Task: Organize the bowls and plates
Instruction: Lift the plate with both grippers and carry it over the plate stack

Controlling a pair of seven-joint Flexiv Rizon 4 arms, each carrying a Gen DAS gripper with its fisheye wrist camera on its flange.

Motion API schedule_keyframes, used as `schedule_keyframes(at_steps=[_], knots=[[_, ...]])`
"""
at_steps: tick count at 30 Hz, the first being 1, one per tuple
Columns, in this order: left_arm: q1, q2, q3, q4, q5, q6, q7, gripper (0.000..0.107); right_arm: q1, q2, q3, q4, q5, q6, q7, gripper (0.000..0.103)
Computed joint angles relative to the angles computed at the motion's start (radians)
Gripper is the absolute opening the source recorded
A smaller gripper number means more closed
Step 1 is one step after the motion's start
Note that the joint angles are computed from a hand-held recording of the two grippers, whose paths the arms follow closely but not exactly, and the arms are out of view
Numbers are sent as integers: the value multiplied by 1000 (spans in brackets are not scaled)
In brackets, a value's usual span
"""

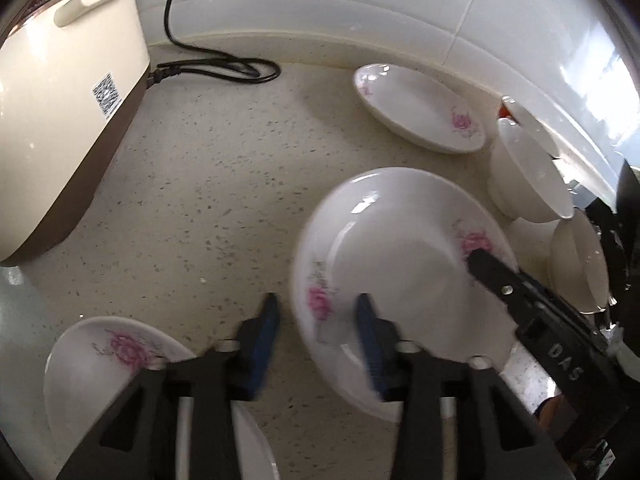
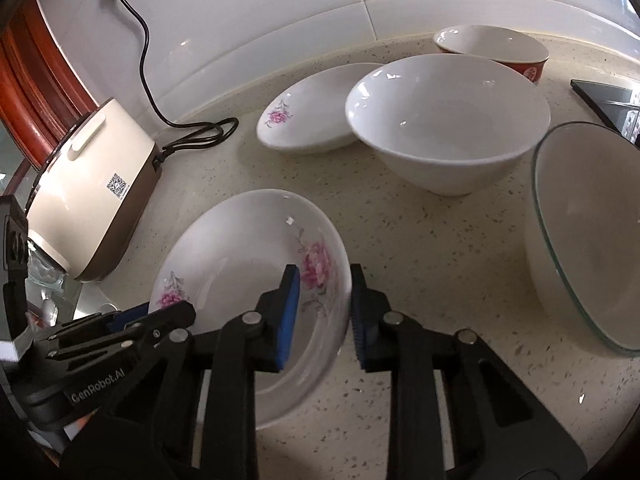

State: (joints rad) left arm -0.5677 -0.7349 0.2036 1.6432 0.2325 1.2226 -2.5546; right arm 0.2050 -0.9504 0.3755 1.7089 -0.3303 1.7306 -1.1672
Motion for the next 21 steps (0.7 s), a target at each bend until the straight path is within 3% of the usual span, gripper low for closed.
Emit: schedule_keyframes(at_steps=[4,10,21], knots=[[-36,-10,34,-28,34,-32,-51,29,-92,-38,113,-15,-16,-16,-15,26],[-57,12,52,-7,78,-22,-128,28,-147,-58,178,9,-54,66,-28,26],[-120,92,116,45,224,-9,-305,28,-269,-125,297,56,-291,187,27,26]])
